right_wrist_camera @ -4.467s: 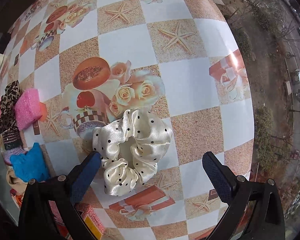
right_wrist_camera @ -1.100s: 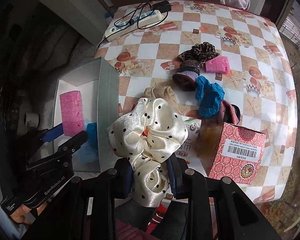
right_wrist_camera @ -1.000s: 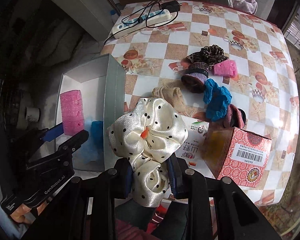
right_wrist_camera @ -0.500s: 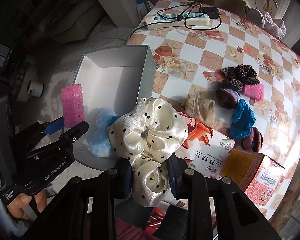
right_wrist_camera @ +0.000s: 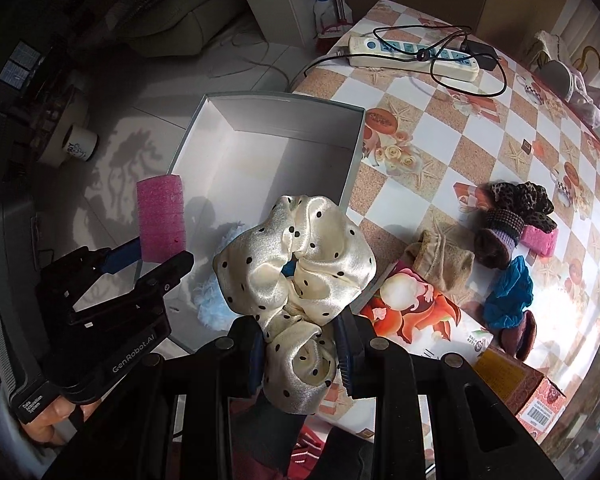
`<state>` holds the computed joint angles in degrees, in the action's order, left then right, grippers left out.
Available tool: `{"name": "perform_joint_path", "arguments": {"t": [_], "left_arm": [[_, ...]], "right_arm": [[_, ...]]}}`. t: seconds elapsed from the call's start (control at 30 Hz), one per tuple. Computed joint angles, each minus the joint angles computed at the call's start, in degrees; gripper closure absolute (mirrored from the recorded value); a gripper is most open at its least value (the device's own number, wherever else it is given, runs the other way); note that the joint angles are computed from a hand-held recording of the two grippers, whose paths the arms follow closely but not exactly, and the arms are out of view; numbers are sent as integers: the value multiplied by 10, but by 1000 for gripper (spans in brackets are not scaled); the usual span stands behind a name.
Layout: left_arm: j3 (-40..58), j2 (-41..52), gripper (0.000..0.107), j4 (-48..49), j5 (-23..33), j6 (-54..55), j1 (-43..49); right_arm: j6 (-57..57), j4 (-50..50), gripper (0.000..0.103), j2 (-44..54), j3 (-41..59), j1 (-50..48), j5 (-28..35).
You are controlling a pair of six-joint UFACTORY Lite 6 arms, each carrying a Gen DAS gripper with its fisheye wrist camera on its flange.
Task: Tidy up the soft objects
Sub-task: 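Carry the sponge and scrunchie over the white box with both tools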
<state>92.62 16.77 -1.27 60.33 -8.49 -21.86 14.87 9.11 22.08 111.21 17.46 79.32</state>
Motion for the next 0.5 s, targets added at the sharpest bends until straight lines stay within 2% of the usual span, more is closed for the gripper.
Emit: {"name": "perform_joint_path", "arguments": {"t": [0.27,0.5], "left_arm": [[49,55,59,21,-8,-8,17],[126,129,59,38,-8,-20,21]], "right_arm": [[-16,2,72,127,140,3,22],[-9,9,72,284,334,1,69]]}}
